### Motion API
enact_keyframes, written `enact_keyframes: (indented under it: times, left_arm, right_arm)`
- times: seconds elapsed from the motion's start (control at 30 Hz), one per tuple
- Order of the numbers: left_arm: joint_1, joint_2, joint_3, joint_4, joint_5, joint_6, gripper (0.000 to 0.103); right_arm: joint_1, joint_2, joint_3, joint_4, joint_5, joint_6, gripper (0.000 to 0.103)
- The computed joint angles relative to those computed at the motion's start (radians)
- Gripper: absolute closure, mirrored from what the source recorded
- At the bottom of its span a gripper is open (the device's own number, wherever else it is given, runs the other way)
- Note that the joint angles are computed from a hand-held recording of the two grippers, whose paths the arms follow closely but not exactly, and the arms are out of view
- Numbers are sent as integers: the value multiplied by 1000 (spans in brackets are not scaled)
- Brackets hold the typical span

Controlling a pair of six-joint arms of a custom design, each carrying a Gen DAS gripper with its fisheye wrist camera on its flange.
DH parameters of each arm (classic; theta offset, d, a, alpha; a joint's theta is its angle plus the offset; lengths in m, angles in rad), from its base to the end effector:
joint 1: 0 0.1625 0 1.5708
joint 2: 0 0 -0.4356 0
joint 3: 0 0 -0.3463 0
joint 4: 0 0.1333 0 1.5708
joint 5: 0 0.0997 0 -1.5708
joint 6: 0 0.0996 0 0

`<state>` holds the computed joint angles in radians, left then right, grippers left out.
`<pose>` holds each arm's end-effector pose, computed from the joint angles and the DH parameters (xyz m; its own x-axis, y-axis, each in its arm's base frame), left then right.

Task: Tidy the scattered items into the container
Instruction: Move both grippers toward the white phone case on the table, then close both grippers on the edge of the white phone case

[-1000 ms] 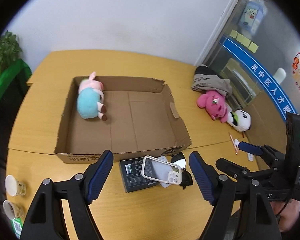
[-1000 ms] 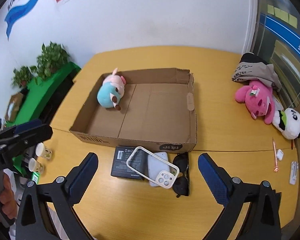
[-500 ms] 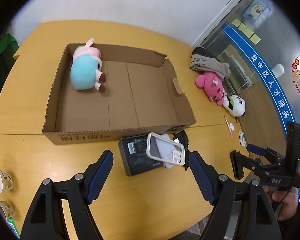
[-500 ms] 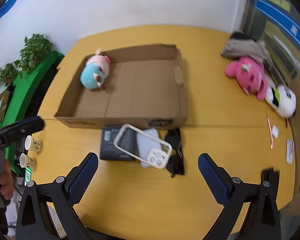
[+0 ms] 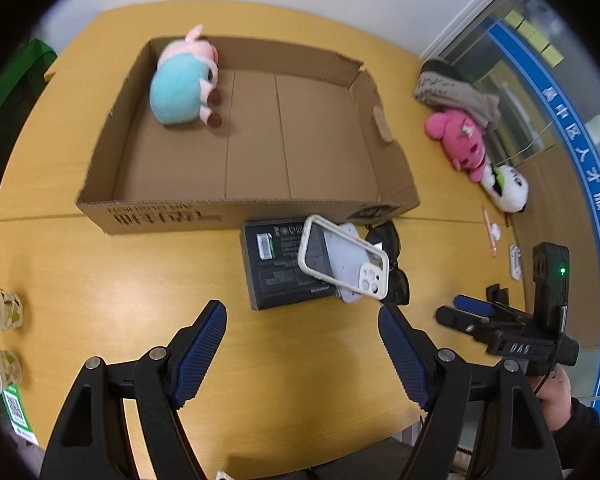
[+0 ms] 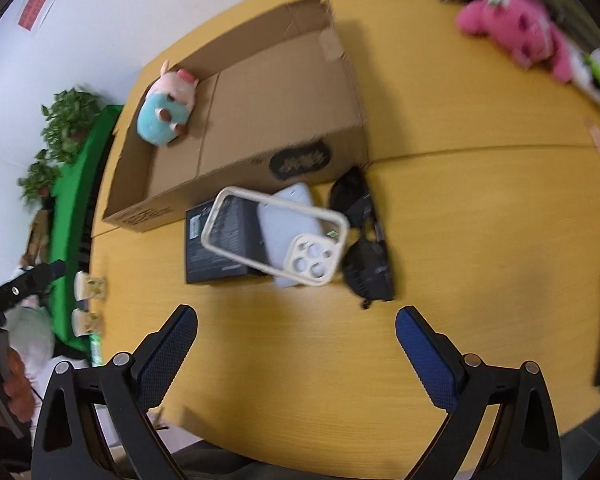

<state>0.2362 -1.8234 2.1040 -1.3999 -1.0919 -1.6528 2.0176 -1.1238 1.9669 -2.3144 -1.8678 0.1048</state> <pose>-0.2255 -0.2386 0.3653 -0.8709 -0.2844 -0.4009 -0.0838 0.8896 -0.4490 0.3136 -0.4135 0.1920 -0.8901 -0.3431 0.3000 -0.3387 0.9384 0.0683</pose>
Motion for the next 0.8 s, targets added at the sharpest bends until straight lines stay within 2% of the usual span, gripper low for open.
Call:
enact_keyframes:
  times: [0.17, 0.3, 0.4, 0.5, 0.6, 0.67, 0.7, 0.77, 0.8]
  left_arm:
    - [61, 44, 50, -132, -6, 0, 25]
    - [128, 85, 68, -232, -3, 85, 25]
    - [211, 152, 68, -306, 1, 232, 25]
    - [292, 220, 60, -351, 10, 347, 26]
    - [360, 264, 68, -422, 5, 450, 27]
    - [400, 286, 76, -446, 3, 492, 27]
    - [421, 295, 83, -460, -2, 506, 29]
    - [450, 305, 98, -487, -18, 519, 43]
    - [454, 301, 107, -494, -18, 517, 49]
  right_arm:
    - [-36, 41, 16, -34, 114, -111, 4]
    - [-113, 65, 33, -75, 167, -69, 7]
    - [-161, 97, 39, -113, 195, -46, 10]
    - [-173, 141, 35, -162, 175, -32, 12]
    - [-159, 175, 28, -192, 103, -16, 12]
    - [-167, 195, 25, -210, 73, 6, 18]
    - [-172, 205, 22, -222, 53, 11, 20]
    - [-172, 220, 21, -250, 15, 14, 32]
    - [-171, 224, 18, -256, 10, 15, 35]
